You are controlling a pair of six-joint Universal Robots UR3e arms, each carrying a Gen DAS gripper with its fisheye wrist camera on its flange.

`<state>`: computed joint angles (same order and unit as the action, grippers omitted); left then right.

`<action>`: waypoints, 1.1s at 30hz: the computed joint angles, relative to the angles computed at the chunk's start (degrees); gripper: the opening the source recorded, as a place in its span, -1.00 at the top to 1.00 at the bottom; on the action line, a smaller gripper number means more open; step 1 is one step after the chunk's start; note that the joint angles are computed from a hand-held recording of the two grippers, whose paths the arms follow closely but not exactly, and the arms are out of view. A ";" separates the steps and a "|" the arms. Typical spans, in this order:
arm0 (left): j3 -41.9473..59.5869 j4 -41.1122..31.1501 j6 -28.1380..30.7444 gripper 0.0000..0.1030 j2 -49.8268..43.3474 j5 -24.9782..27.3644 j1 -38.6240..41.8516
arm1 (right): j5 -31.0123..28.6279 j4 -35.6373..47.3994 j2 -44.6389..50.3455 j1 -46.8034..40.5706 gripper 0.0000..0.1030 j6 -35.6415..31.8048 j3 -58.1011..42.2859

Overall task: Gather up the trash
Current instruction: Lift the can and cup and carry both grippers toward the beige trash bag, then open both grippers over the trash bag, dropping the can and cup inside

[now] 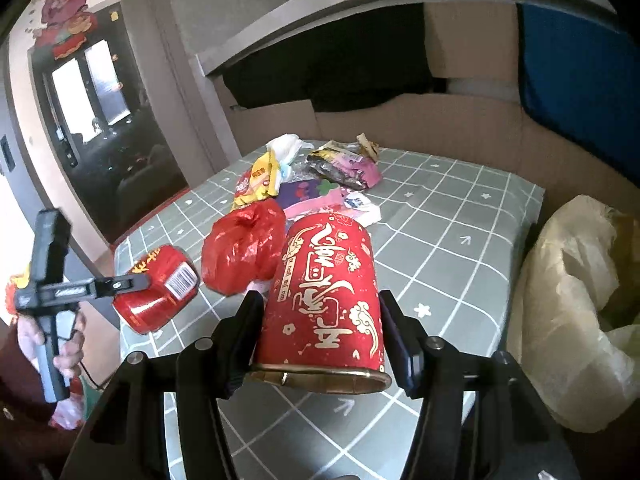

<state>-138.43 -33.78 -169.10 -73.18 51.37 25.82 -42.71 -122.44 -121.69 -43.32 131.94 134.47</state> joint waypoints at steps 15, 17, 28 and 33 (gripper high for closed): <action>0.08 7.54 -6.11 0.00 4.82 5.18 -6.33 | -0.77 2.15 -1.83 -1.88 -0.07 -1.93 1.46; -0.76 10.03 -6.89 0.00 6.98 6.03 -7.20 | -0.49 2.07 -2.43 -2.15 -0.07 -2.22 1.87; 16.86 33.46 -19.06 0.00 -13.19 22.09 -32.81 | 7.63 0.07 -5.13 -10.40 -0.07 3.55 -1.53; 36.83 31.65 -21.11 0.00 -29.62 27.31 -45.02 | 11.03 0.64 -5.98 -18.36 -0.07 2.96 -5.84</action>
<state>-101.60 -2.13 -190.21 -102.80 78.68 -19.20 -31.68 -121.80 -127.68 -61.68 134.89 128.63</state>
